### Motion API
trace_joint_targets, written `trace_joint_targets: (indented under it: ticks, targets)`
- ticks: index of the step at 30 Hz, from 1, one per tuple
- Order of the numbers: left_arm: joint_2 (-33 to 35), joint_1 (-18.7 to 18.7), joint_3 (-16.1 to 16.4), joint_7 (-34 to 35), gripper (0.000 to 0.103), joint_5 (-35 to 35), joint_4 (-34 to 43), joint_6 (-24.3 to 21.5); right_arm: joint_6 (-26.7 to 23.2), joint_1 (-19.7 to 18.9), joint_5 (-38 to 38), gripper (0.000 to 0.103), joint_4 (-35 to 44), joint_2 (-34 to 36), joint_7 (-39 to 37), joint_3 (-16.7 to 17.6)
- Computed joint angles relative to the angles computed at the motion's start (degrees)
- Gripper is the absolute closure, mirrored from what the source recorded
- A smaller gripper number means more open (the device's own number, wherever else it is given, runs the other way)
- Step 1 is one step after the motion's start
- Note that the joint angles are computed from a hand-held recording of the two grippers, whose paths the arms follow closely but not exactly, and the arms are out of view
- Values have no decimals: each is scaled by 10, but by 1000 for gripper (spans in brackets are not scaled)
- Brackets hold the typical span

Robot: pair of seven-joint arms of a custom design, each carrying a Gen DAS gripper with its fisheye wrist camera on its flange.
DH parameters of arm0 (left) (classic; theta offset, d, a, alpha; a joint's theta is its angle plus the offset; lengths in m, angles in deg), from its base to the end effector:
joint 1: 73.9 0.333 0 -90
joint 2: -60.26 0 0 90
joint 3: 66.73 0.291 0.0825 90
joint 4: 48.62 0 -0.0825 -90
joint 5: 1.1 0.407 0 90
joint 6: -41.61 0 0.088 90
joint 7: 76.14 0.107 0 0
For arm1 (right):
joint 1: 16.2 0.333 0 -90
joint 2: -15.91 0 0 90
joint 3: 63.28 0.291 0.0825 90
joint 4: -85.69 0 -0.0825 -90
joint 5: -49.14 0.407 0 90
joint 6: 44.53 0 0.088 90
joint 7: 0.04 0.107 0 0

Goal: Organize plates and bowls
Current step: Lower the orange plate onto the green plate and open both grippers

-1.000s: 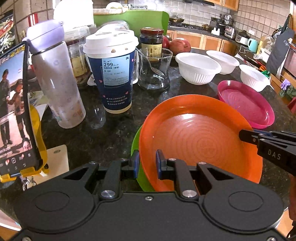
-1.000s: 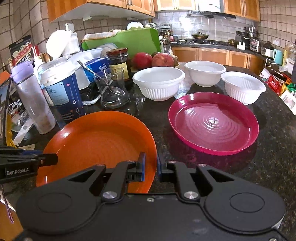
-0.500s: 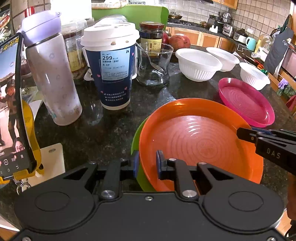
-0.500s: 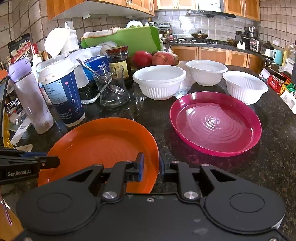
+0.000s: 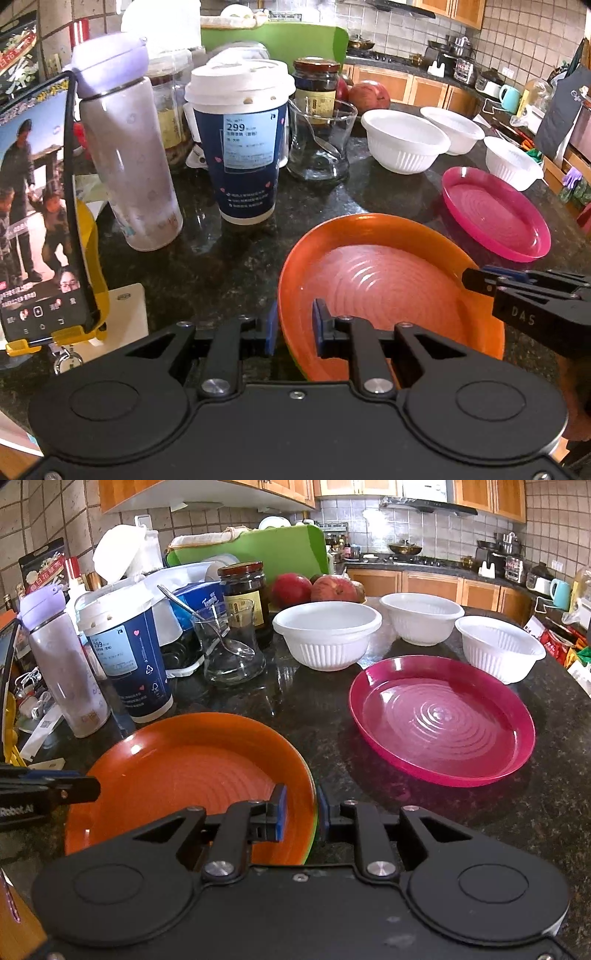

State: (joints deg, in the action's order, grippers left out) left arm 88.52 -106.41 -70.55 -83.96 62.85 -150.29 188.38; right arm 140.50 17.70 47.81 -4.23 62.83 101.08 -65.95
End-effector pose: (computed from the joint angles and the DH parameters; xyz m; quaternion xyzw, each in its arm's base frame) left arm 0.5463 -0.4142 0.2700 -0.7240 0.5865 -0.2475 0.2658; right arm 0.6328 0.3949 0.2257 -0.7620 0.5024 -0.1799 0.3670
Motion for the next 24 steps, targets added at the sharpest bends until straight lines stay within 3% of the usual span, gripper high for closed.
trace_joint_targets:
  ticks: [24]
  targets:
    - [6,-10,-1,18,70,1,6,21,69,46,58,82,-91,-53,-10,-40]
